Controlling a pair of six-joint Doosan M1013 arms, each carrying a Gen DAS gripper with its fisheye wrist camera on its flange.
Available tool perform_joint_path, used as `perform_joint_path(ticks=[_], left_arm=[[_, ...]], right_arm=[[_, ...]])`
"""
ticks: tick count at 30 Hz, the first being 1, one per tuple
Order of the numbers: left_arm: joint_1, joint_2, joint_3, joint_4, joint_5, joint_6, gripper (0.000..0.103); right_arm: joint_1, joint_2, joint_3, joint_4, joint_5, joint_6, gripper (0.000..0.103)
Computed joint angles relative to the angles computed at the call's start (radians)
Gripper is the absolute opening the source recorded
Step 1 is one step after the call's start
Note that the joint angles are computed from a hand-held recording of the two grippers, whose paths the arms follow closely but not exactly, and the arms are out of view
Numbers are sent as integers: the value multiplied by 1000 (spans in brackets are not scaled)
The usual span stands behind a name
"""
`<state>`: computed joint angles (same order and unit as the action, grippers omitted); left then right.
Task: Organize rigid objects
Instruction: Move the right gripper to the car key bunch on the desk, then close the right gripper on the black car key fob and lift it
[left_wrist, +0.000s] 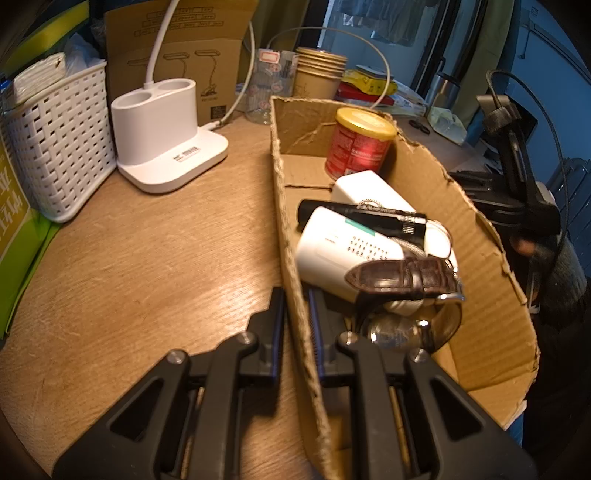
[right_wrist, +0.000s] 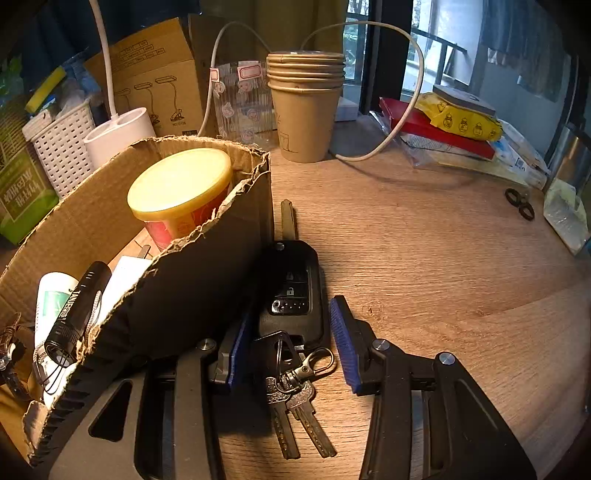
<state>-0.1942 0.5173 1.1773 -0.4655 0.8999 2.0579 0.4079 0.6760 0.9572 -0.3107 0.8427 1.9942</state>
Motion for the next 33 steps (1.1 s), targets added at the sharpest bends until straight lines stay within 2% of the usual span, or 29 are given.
perform_joint_path(ticks=[1, 13, 33], left_arm=[[0, 0, 0, 0, 0, 0, 14], [0, 0, 0, 0, 0, 0, 14], [0, 0, 0, 0, 0, 0, 14]], right_arm=[[0, -1, 1, 1, -1, -2, 38], [20, -10, 14, -110, -5, 66, 37], [65, -72, 46, -281, 0, 146, 37]])
